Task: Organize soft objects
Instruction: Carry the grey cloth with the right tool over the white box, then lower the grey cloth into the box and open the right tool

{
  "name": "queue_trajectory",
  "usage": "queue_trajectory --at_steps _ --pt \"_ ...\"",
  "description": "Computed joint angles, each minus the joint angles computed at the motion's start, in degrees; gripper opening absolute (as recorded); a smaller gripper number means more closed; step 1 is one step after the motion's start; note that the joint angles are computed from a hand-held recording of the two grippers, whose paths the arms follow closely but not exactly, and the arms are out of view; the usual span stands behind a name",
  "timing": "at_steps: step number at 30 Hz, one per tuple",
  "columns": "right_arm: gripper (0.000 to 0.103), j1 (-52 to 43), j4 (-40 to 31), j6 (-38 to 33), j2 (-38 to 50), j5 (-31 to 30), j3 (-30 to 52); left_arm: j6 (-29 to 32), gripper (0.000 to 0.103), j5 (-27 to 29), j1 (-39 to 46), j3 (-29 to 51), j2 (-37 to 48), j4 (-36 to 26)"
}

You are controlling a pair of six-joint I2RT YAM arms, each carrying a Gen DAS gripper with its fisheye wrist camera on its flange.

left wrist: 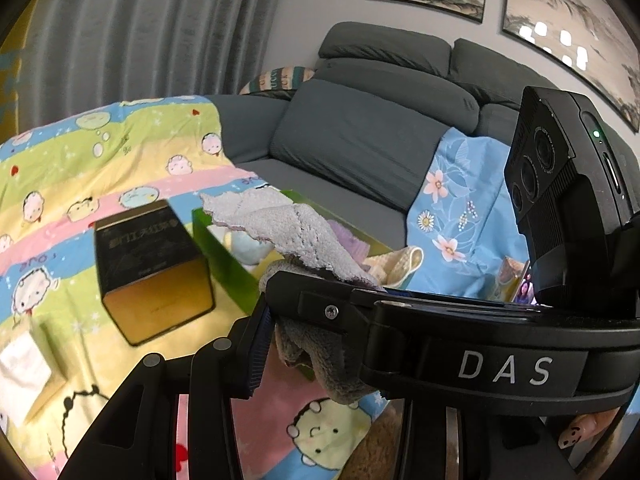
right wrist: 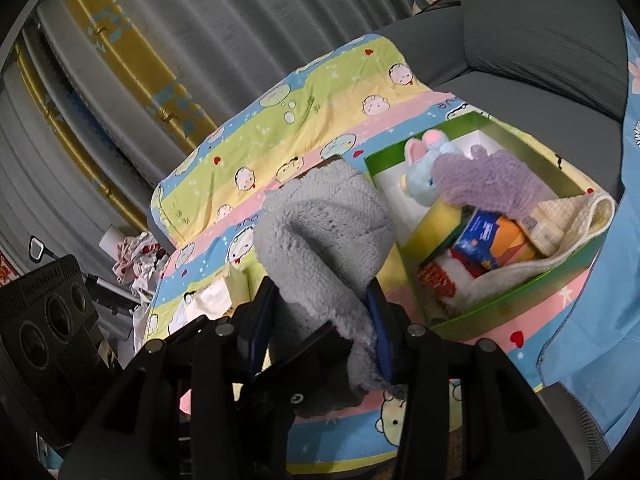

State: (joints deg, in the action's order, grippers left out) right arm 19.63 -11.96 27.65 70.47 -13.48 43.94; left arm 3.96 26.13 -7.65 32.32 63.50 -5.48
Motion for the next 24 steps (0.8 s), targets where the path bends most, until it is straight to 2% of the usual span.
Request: queue_trajectory --at_steps 14,24 --pt "0.044 -7.62 0.75 -1.09 1.47 -2.42 2.05 -0.04 0.042 -1.01 -5.3 6.57 9.56 4.55" --pt "0.044 -10.39 2.14 -1.1 5.36 -0.87 4.44 -1.5 0.042 0.59 -6.96 11.1 18.38 9.82"
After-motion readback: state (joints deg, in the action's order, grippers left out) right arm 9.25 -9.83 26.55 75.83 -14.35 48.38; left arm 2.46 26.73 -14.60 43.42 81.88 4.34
